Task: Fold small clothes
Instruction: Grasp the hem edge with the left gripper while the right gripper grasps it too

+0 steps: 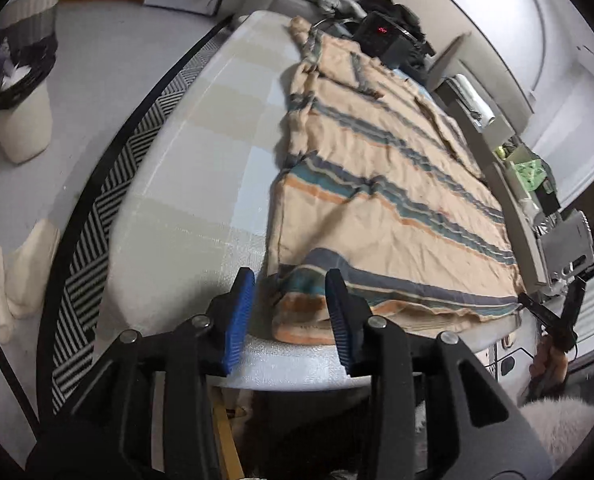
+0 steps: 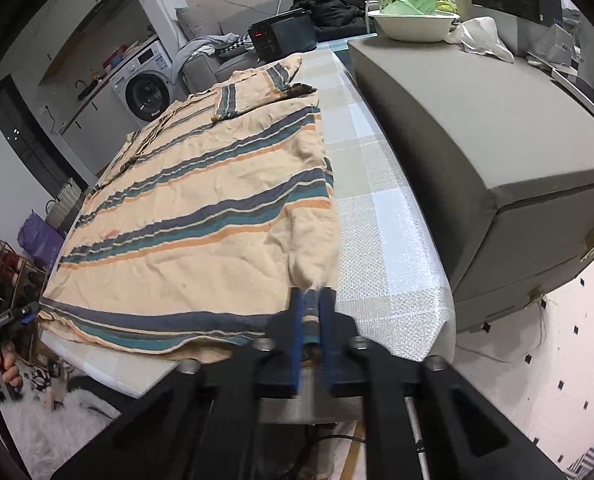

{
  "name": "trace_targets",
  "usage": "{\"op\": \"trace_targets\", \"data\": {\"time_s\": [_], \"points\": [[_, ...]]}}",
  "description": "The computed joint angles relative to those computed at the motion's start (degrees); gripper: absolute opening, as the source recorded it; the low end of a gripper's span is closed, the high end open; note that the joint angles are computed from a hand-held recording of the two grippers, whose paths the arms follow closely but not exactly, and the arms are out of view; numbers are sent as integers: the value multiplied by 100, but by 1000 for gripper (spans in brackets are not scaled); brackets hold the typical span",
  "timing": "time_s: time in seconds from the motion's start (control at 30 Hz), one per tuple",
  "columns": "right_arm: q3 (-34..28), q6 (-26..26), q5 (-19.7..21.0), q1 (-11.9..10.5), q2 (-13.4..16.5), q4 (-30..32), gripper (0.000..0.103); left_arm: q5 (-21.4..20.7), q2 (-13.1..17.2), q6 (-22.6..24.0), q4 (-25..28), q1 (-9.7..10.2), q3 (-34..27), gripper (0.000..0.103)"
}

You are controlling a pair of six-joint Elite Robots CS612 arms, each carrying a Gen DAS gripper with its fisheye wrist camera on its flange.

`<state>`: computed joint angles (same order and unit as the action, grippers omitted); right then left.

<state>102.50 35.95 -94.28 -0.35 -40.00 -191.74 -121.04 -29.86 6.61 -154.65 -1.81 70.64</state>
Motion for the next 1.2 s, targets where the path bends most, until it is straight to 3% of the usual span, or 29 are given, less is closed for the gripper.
{"op": "trace_targets", "data": {"time_s": [0.17,0.23,0.33,0.43,0.47,0.53,0.6,0.67,0.73,0.83,1.0,1.1,1.2], "points": [[155,-65,-42,-42,-114,68,6,781,-212,1195,305,-175,246,32],[162,-110,-112,-19,-139,68,7,901,-281,1469,601,-196,260,32],[134,-200,-55,-5,-151,96,11,611,-277,1282,358,-122,262,32],[138,-121,17,-20,-146,6,13,19,-175,667,-49,1,159,32],[137,-93,26,-28,-138,-24,13,-69,-131,432,-227,19,136,32],[128,-27,52,-40,-119,-73,13,-132,-99,381,-341,14,137,32],[101,28,40,-42,-95,-78,13,-303,-88,590,-158,2,125,24],[78,22,55,-41,-83,-42,13,-360,-149,1102,131,-51,203,21],[77,10,50,-36,-85,-35,13,-110,-243,1627,426,-141,297,21],[83,12,26,-37,-97,-3,13,111,-321,1824,659,-190,360,21],[87,12,21,-47,-107,-5,13,-219,-296,1288,90,-44,323,22],[65,18,60,-56,-97,9,15,-29,-200,713,-229,-11,213,22],[40,88,150,-80,-88,35,17,32,-50,415,83,-18,-12,22]]}}
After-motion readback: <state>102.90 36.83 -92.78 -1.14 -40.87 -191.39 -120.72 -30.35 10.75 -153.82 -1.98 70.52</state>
